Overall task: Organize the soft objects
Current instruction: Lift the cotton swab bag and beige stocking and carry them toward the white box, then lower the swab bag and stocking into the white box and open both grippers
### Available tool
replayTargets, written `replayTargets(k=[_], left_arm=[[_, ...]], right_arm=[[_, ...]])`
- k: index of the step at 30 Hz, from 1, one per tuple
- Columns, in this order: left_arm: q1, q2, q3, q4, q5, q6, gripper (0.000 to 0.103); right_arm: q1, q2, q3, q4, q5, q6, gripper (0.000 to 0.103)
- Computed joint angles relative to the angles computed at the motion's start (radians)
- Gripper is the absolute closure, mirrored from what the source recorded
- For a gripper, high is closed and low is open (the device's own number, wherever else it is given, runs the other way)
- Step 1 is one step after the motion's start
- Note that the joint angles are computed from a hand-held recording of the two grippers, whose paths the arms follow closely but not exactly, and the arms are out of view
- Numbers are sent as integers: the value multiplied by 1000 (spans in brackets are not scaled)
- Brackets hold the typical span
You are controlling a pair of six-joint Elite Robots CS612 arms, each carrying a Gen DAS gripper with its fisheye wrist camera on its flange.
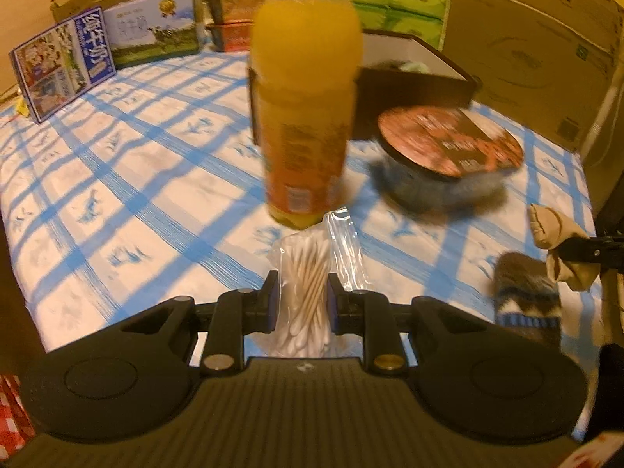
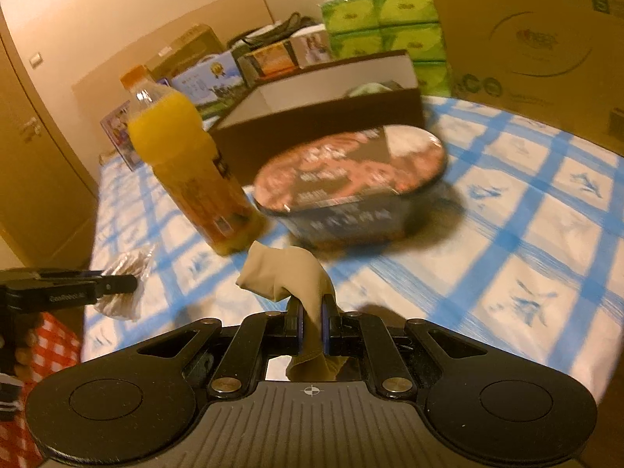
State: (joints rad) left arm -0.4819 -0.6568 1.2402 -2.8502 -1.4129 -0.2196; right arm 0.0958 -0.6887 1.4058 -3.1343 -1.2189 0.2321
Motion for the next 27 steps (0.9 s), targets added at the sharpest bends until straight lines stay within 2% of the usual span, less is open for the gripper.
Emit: replayTargets(k=[7,16,22,27], left_arm=[[39,40,-84,-12,21,46,82],[88,125,-251,-10,-18,110,82],[113,212,-412,1,-53,131,82],[133,312,-606,51,-104,141,82]], right_arm=[[9,57,-135,15,45,37,94],[23,167,-376,83,65,53,94],[28,265,-572,149,99,95,94],[28,356,-756,220,120,113,94]])
